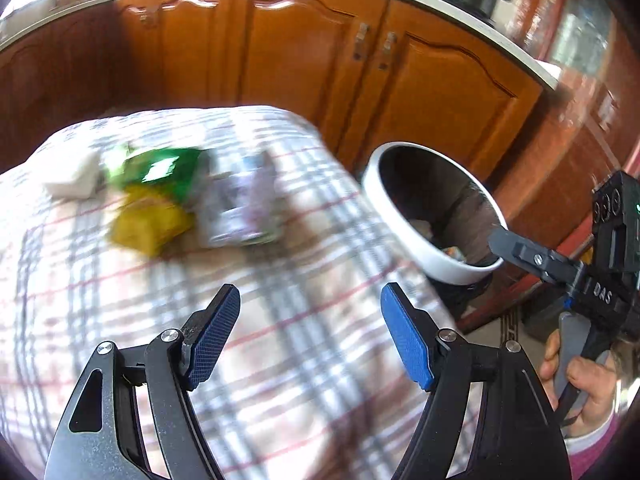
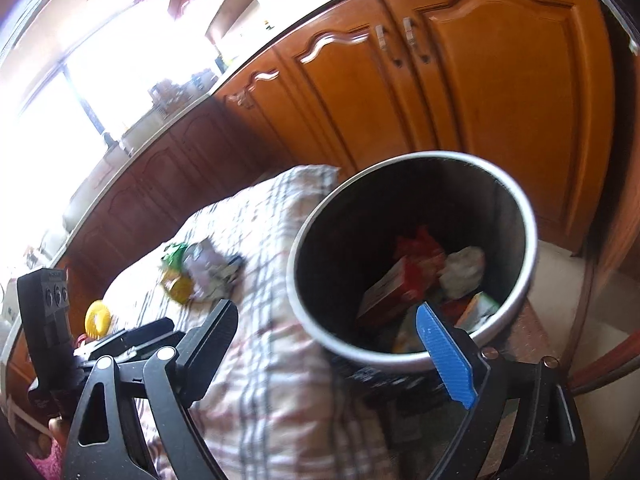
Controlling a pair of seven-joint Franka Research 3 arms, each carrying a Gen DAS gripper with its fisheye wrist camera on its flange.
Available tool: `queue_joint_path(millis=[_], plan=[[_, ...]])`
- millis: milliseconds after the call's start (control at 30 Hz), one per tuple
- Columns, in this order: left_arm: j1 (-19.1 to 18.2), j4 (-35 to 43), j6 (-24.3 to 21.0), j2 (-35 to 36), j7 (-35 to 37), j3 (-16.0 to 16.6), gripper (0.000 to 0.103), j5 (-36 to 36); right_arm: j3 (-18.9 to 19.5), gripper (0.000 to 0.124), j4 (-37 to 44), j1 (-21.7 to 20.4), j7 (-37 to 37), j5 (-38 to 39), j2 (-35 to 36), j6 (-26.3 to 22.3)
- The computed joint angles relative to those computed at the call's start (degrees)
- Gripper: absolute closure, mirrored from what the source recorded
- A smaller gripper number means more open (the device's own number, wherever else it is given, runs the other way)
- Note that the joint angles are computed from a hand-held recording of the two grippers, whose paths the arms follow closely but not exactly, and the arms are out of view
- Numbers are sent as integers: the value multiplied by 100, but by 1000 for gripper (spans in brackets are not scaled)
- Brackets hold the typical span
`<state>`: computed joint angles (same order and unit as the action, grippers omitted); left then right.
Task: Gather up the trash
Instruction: 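Move both tools back over the remaining trash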
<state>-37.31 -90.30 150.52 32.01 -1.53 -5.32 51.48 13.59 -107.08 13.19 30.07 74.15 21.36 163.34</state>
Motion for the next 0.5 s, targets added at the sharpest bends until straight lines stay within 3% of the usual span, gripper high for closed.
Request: queue_joint_path(millis=[133, 500], plan=[[-7, -797, 111, -526, -819, 142, 28, 391, 80, 32, -49, 137, -58, -81, -17, 4], [583, -2046, 176, -1315, -2088, -171, 28, 1139, 235, 32, 181, 451, 263, -674, 211, -10]])
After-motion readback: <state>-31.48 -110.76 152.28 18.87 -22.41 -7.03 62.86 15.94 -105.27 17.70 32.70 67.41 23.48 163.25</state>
